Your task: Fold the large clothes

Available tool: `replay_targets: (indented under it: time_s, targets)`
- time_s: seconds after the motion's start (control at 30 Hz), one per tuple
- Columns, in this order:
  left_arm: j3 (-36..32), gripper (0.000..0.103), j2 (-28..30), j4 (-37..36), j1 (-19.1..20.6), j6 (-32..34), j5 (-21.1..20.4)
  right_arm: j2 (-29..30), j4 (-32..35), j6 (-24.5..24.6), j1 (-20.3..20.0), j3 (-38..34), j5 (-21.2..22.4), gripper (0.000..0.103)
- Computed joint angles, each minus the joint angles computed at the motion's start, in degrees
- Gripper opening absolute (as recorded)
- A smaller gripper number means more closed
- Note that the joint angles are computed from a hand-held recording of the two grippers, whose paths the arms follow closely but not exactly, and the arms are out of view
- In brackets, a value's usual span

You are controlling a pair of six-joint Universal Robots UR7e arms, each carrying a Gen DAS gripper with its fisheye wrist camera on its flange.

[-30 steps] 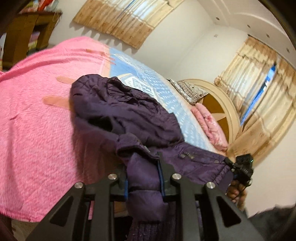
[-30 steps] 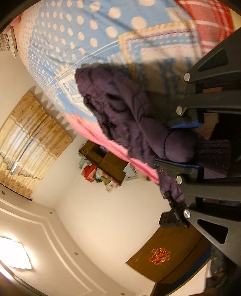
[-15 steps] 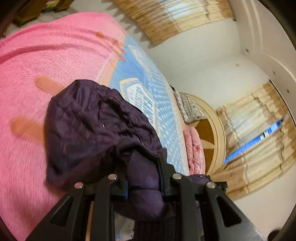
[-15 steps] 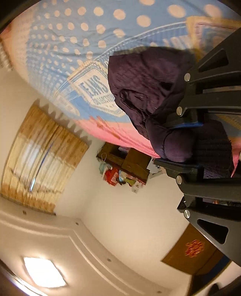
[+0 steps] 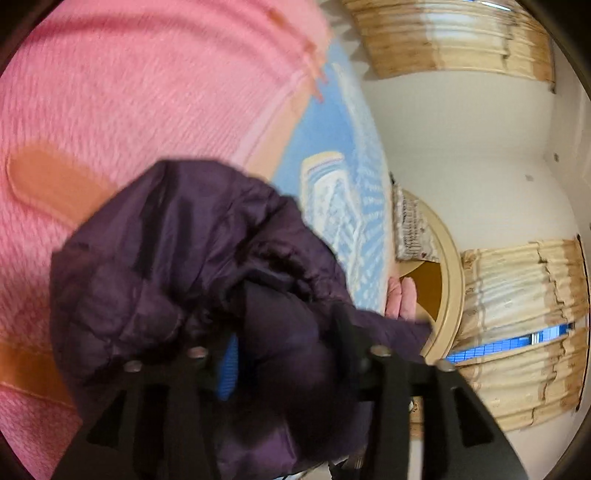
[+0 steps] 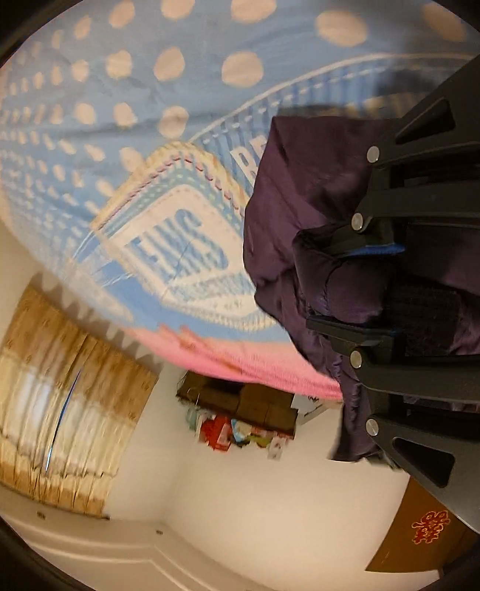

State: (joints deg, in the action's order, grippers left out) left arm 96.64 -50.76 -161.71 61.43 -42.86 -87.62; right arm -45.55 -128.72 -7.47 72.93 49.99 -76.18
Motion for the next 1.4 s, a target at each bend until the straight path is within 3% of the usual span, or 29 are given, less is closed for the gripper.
replay_targets:
  time_s: [0.03, 0.13, 0.17, 0.27, 0.33, 0.37, 0.4, 0.57, 0.67, 0.73, 0.83, 0.93, 1.0, 1.07, 1.13, 1.17, 1.2, 1.23, 1.4]
  targets:
    - [1.3, 0.078, -0.89, -2.21, -0.44, -0.15, 0.51, 1.49, 1.03, -0.77, 0.18, -2.18, -0.04, 0.028]
    - [4.0, 0.101, -3.08, -7.7, -1.57, 1.42, 3.14, 5.54, 3.67, -2.61, 1.17, -8.55, -1.88, 0.029]
    - [4.1, 0.103, -3.38, -8.51, -1.72, 1.72, 3.96, 6.89, 4.4, -3.08, 1.45, -10.73, -2.25, 0.031]
    - [4.84, 0.103, -4.29, -9.74, -2.41, 2.38, 8.8, 10.12, 7.75, -3.0, 2.84, -16.53, -7.16, 0.037]
    - [5.05, 0.103, -4.31, -7.91, -3.79, 4.32, 13.64, 8.96, 6.65, -3.68, 3.14, -14.69, -6.68, 0.056]
    - [4.79, 0.103, -3.8, -6.12, -4.66, 6.31, 15.83, 7.55, 5.04, -5.01, 3.27, -12.27, -6.04, 0.071]
    - [4.46, 0.103, -3.07, -4.58, -5.66, 8.29, 18.28, 5.62, 2.04, -6.26, 3.61, -8.76, -6.26, 0.076]
    - [1.33, 0.103, 2.13, -1.53, -10.5, 22.29, 29.18, -1.64, -13.54, -14.02, 6.1, 4.51, -13.35, 0.077]
    - [-1.17, 0.101, 6.1, 0.64, -12.51, 29.21, 37.71, -3.66, -20.11, -15.96, 6.57, 7.59, -13.79, 0.078]
    - [-3.37, 0.092, 7.97, 3.81, -11.76, 28.79, 38.78, -4.75, -22.92, -19.06, 7.44, 9.71, -15.74, 0.078]
    - [-5.2, 0.088, 9.35, 6.01, -10.39, 27.06, 38.38, -5.15, -15.78, -25.43, 8.85, 10.85, -18.45, 0.078]
    - [-5.22, 0.088, 10.38, 5.6, -9.54, 26.4, 39.13, -2.85, -16.81, -34.21, 10.92, 12.78, -28.61, 0.078]
    - [-4.28, 0.088, 10.39, 5.53, -9.31, 25.84, 39.23, -0.72, -16.63, -34.78, 10.68, 11.97, -32.19, 0.078]
    - [-2.63, 0.082, 10.52, 2.47, -9.87, 28.09, 40.25, -0.06, -15.19, -33.84, 9.58, 11.31, -30.2, 0.064]
    - [-1.55, 0.063, 10.62, 0.59, -10.81, 30.65, 42.02, 0.0, -16.99, -35.78, 9.53, 12.03, -30.08, 0.055]
    - [-1.33, 0.057, 10.83, -0.4, -11.23, 31.85, 43.0, -0.41, -17.27, -36.23, 9.69, 12.63, -29.88, 0.045]
    - [-1.1, 0.045, 10.92, -1.39, -11.65, 32.98, 43.81, -0.93, -18.06, -37.24, 9.94, 13.43, -29.61, 0.036]
    - [-0.55, 0.036, 10.78, -3.35, -12.23, 34.54, 44.67, -1.23, -19.52, -38.42, 10.4, 14.14, -29.92, 0.033]
    - [0.28, 0.017, 8.63, -7.11, -12.49, 32.95, 45.07, -3.51, -23.05, -38.45, 11.07, 16.57, -26.14, 0.027]
